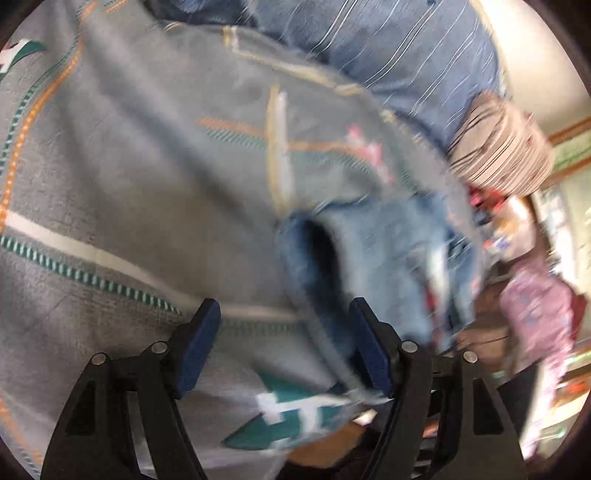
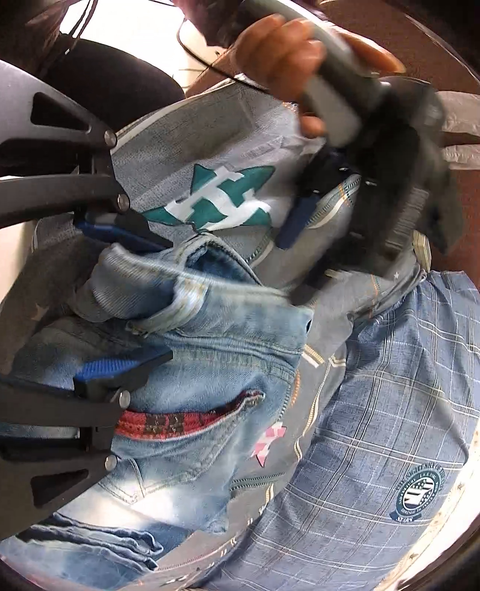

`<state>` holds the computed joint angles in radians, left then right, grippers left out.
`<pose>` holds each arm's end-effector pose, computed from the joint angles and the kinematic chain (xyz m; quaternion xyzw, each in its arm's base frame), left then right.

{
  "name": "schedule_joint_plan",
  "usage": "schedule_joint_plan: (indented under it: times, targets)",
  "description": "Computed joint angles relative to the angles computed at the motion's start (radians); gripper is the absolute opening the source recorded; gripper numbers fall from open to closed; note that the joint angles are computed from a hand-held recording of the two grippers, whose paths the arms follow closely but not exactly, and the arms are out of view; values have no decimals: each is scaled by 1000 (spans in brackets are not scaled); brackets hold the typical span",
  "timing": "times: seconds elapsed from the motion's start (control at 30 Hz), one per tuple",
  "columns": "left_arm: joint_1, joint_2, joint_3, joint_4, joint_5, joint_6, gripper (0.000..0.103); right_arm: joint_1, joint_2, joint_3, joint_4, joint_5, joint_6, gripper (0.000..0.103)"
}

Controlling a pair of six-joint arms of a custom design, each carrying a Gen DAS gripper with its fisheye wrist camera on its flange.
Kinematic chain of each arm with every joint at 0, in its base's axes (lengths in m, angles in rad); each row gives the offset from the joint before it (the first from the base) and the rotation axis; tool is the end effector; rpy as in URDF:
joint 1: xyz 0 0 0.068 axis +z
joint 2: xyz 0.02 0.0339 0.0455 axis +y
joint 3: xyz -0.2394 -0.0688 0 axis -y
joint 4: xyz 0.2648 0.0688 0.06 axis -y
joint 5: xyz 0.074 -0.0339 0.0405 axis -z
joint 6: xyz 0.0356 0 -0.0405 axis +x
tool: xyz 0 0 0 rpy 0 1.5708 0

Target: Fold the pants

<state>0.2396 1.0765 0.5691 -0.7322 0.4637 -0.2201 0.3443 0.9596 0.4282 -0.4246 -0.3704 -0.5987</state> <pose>0.1995 0.0323 0.1479 -0.1818 0.9433 -0.2251 0.1626 0.1869 0.0807 0.1395 -0.4752 0.8093 0.1364 0.3173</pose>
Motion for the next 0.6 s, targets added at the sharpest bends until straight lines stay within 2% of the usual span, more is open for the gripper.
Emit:
schedule_joint_plan:
  times: [0.17,0.23,0.27,0.3,0.33,0.37,0.43,0.5,0.6]
  targets:
    - [42,-80,-27,-80,-6,85,72,44,23,-26,74,56,2,64]
    - [57,-65,-6,-85,38,89,72,110,33,-60,163,133,17,67]
    - [65,-53,9,-86,62,86,72,172,38,-91,231,215,14,67]
    - [75,-44,17,-81,89,84,72,215,30,-117,268,265,-1,63]
    - [80,-36,28,-72,124,74,72,229,-1,-136,264,265,-10,43]
    - [82,-24,40,-62,164,66,72,200,-5,-119,225,214,-17,42]
    - [56,14,70,-35,195,44,72,94,-36,-72,131,95,-23,30]
    - [16,81,108,-1,199,24,73,-22,-41,-9,29,-24,-40,28]
    - [-27,216,184,23,186,-6,76,-147,-38,55,-76,-127,-75,27]
